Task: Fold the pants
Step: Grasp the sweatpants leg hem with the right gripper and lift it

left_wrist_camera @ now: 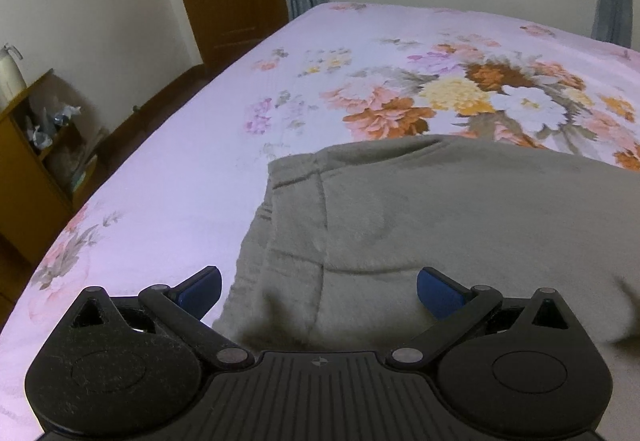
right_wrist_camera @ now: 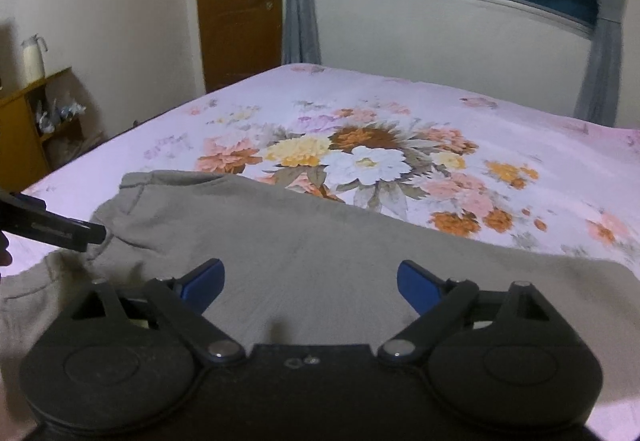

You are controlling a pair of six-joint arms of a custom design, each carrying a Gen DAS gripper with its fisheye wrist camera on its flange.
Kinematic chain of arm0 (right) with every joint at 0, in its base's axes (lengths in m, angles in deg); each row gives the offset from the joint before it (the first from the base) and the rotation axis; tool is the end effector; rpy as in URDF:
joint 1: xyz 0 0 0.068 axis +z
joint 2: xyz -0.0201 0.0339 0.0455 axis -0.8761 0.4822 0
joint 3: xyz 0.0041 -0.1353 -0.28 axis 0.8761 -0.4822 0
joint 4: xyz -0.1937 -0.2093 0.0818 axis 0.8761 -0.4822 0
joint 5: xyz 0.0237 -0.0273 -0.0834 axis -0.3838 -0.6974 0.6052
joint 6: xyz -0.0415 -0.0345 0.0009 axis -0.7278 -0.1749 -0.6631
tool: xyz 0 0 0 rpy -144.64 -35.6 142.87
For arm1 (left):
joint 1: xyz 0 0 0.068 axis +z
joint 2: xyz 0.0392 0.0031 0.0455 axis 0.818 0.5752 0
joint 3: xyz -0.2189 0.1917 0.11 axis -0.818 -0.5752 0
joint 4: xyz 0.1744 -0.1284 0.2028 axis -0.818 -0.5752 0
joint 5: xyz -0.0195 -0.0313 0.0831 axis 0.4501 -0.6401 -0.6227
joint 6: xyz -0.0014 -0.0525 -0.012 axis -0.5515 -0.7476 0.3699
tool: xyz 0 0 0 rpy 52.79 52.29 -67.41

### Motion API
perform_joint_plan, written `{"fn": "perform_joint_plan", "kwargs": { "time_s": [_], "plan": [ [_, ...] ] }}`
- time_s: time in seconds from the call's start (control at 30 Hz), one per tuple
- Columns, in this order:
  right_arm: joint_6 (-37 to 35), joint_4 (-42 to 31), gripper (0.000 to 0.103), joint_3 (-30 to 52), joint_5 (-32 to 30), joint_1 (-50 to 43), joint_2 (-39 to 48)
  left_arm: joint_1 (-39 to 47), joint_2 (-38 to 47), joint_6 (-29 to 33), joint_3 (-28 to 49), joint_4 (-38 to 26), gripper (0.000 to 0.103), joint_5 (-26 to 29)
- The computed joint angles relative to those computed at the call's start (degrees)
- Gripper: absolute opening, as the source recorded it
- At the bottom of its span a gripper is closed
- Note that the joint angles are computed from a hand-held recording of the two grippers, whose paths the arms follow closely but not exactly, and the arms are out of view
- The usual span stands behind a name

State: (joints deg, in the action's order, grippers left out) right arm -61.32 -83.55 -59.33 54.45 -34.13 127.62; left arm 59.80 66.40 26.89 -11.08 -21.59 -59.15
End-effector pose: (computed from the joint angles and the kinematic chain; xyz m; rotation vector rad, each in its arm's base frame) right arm 0.2009 0.0882 0.1964 -0.0580 2.1790 -0.0041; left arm 0.3230 0.0261 0.1793 0.1405 2.3972 0.0709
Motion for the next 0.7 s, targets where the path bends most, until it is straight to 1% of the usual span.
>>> {"fn": "perform_joint_plan", "kwargs": {
  "time_s": [0.13,0.2,0.23,0.27,0.37,0.53,0.63,0.67,0.7],
  "plan": [
    [-6.6,5.3,0.090,3.9,-7.0,-6.5,10.3,-0.3,6.5,-0.4,4.1,0.9,0.103,-1.0],
    [-9.4,6.6,0.082,6.6,-10.9,-9.5,15.3,-0.5,9.4,-0.1,6.0,1.4,0.103,-2.1],
    [-10.5,6.8,0.082,8.0,-12.3,-10.6,17.5,-0.4,10.5,-0.1,6.7,1.8,0.103,-2.4],
    [-11.6,7.1,0.081,9.3,-12.9,-11.3,19.6,-0.2,11.5,-0.2,7.4,2.0,0.103,-2.7],
    [-16.4,7.3,0.082,14.3,-12.3,-12.8,26.5,0.4,14.8,-0.4,9.9,2.2,0.103,-3.6],
    [-19.8,6.2,0.082,21.0,-12.7,-15.3,34.3,1.0,20.5,0.4,14.2,1.7,0.103,-3.2],
    [-21.5,5.1,0.076,23.7,-13.0,-16.2,37.7,0.9,22.4,0.4,15.0,2.1,0.103,-3.2],
    [-21.8,4.5,0.073,24.5,-13.5,-16.5,38.7,1.0,22.8,0.4,14.9,2.7,0.101,-3.1],
    [-22.2,3.6,0.067,25.4,-14.1,-16.8,39.6,1.1,23.5,0.2,15.2,2.5,0.090,-2.3]
  ]
}}
